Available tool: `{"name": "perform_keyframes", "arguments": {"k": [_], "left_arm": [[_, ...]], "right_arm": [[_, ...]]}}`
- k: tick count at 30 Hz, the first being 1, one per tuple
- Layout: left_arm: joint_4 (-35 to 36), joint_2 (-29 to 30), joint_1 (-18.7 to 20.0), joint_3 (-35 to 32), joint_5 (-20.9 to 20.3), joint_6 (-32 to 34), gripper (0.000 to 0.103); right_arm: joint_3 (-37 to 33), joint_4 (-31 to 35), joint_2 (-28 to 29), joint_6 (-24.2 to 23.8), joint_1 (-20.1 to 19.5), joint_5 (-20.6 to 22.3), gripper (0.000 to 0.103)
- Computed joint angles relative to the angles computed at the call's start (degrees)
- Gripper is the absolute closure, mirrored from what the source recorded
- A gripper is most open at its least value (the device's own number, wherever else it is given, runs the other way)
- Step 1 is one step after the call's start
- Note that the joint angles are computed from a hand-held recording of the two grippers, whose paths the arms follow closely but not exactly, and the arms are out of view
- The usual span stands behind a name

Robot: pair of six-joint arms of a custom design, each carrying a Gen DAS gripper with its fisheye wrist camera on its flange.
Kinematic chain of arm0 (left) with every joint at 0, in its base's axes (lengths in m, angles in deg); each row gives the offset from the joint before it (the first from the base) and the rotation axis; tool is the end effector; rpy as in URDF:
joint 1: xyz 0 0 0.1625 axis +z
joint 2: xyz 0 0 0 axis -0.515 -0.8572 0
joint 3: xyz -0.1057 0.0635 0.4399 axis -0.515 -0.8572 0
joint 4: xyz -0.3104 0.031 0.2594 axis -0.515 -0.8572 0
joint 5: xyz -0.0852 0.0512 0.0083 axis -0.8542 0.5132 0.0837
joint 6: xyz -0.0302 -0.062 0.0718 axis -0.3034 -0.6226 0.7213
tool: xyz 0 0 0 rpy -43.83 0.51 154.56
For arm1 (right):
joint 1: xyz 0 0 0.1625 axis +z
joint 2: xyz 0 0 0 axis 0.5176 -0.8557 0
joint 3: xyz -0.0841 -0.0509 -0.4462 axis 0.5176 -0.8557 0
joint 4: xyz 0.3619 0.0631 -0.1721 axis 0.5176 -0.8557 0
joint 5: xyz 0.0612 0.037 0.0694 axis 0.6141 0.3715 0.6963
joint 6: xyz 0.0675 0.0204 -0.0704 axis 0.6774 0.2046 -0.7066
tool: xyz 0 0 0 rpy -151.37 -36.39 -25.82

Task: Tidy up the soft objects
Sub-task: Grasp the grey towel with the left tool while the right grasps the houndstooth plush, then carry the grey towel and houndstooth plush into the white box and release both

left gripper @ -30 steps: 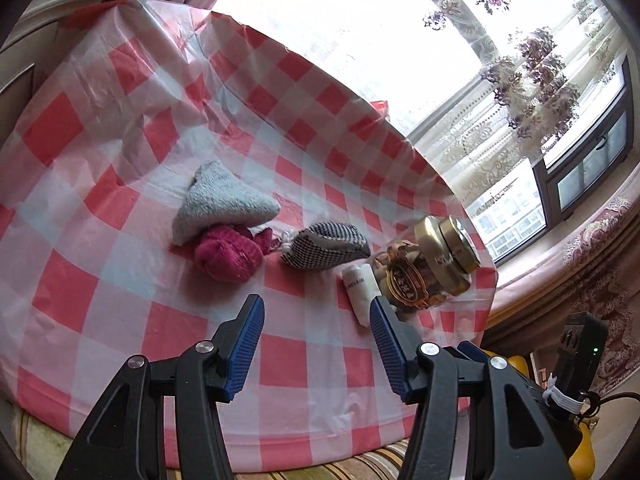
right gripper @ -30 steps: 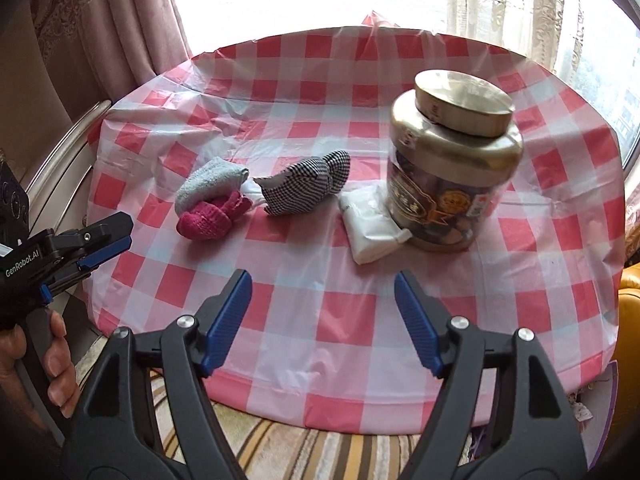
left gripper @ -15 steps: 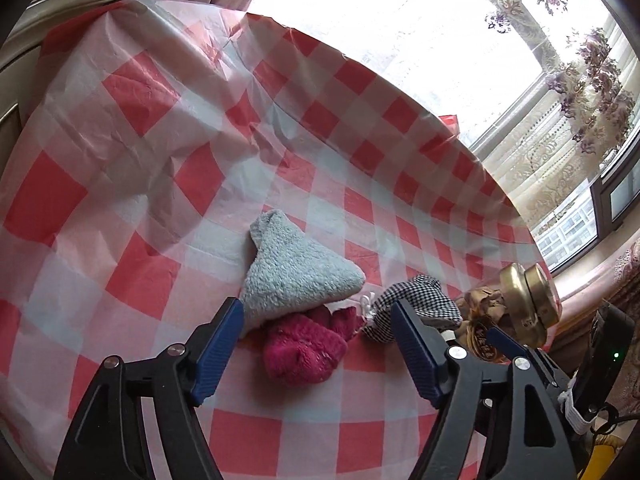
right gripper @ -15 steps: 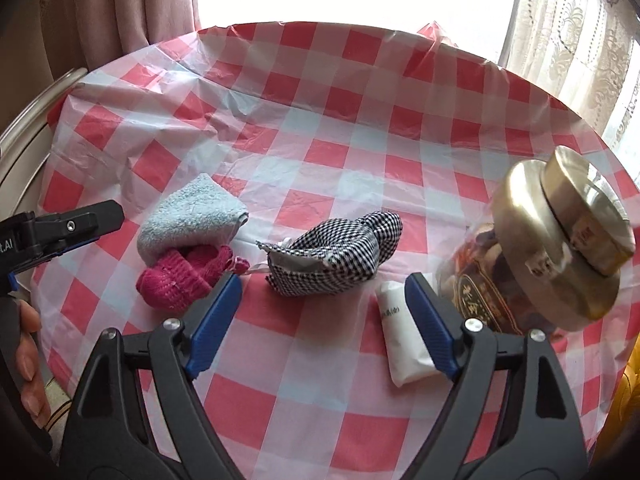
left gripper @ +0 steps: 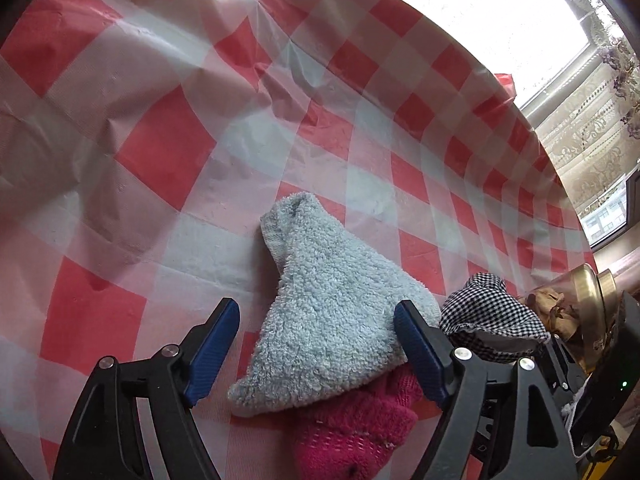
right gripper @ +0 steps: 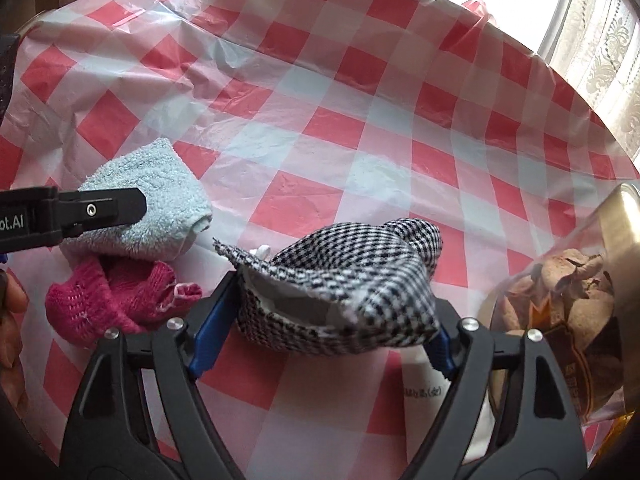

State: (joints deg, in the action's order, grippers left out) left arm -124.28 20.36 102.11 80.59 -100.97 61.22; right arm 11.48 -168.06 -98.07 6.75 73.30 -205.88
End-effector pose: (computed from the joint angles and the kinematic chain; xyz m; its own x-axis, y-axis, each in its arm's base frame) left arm -0.0123 -0.6257 0.1813 -0.9047 -0.2954 -0.3070 -0.0430 0.7804 -0.6239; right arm 0.2489 -0.6651 -0.0483 -0.5195 -0.4691 0.7142 -0.7160 0.6952 -0.0641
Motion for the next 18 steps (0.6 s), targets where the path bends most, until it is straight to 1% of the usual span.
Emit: {"name": "perform_keyframes", "arguments": {"k": [1, 2, 3, 4, 5, 6, 7, 8, 9, 11, 13, 18], "left_arm": [[0.21, 0.35, 0.23, -0.33, -0.29, 0.64, 0.034], [-0.82, 0.81, -0.02, -0.35, 0.8, 2.03, 0.036], [-0.04, 0.96, 0.07, -0.75, 0.42, 2.83, 0.052], [0.05, 1.01, 0.19, -0.86, -0.16, 3.61, 0.066], [-0.19, 1.03, 0.23, -0.81, -0.72, 4.26, 0.072], [-1.03, 1.09, -0.01, -0.52, -0.48, 5.11, 0.079], [-2.16, 1.23, -0.49, -0.13, 0.7, 5.96, 0.084], [-3.42, 1.32, -1.01, 0.31, 1.99, 6.69, 0.087], [-4.75, 1.26, -1.39, 0.76, 2.72, 7.25, 0.09], [-7.34, 0.92, -2.1, 1.81, 4.2, 7.73, 0.091], [-10.6, 0.48, -2.69, 3.0, 5.41, 8.61, 0.092], [-18.31, -1.04, -4.48, 6.2, 8.19, 9.76, 0.092]], "right_arm": [[-0.12, 0.09, 0.05, 0.07, -0.26, 0.59, 0.027], [-0.22, -0.09, 0.14, 0.04, -0.48, 1.07, 0.032], [-0.35, 0.09, 0.18, 0.12, -0.67, 1.38, 0.035], [-0.34, 0.08, 0.17, 0.16, -0.86, 1.8, 0.043], [-0.16, -0.25, 0.09, 0.14, -0.99, 2.36, 0.053], [0.15, -0.61, -0.08, 0.02, -1.06, 2.89, 0.059], [0.52, -1.48, -0.26, -0.3, -1.02, 3.27, 0.069], [0.91, -1.91, -0.62, -0.2, -0.97, 3.82, 0.076], [1.41, -2.0, -1.18, 0.46, -0.98, 4.63, 0.078], [2.32, -2.8, -2.08, 1.39, -0.96, 6.26, 0.082], [3.37, -4.06, -2.91, 1.59, -0.72, 7.16, 0.085], [6.67, -4.55, -5.9, 3.45, -0.29, 9.55, 0.085]]}}
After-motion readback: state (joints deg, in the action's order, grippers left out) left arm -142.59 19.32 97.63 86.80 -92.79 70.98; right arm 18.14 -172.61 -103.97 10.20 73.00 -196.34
